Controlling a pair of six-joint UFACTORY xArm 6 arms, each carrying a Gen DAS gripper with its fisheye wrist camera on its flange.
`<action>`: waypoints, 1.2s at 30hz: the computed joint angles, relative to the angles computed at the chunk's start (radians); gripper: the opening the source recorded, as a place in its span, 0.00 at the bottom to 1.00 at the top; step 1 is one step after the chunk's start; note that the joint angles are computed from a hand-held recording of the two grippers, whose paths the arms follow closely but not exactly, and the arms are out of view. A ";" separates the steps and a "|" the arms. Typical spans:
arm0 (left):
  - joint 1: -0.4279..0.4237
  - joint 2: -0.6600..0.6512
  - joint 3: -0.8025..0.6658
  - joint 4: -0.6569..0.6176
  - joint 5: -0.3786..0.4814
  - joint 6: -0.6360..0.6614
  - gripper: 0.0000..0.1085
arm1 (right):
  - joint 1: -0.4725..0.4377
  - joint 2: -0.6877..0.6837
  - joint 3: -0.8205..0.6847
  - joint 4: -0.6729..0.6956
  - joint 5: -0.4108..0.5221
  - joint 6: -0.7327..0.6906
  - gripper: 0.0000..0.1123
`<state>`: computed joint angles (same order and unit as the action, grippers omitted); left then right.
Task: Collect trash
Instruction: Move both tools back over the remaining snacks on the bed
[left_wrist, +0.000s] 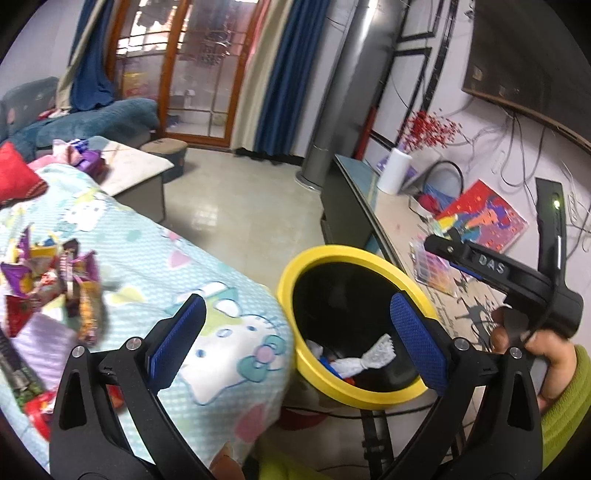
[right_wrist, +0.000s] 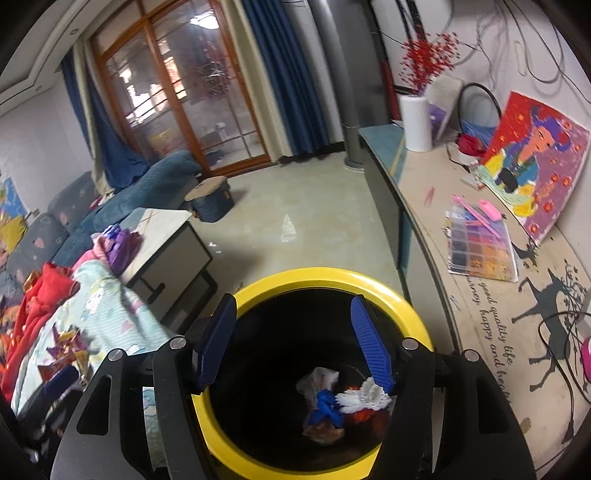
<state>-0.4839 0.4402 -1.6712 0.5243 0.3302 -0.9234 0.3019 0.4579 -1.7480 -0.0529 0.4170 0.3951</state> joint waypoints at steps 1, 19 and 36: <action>0.005 -0.012 0.013 0.021 -0.002 -0.023 0.85 | 0.006 -0.002 -0.001 0.004 0.000 -0.011 0.55; 0.082 -0.237 0.229 0.420 0.040 -0.450 0.85 | 0.114 -0.050 0.013 0.062 -0.016 -0.150 0.55; 0.150 -0.390 0.378 0.605 0.079 -0.675 0.85 | 0.245 -0.052 -0.005 0.084 0.040 -0.212 0.58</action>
<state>-0.3335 0.0497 -1.2932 1.1297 0.4095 -1.5981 0.5468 0.4056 -1.7527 0.0308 0.4572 0.1830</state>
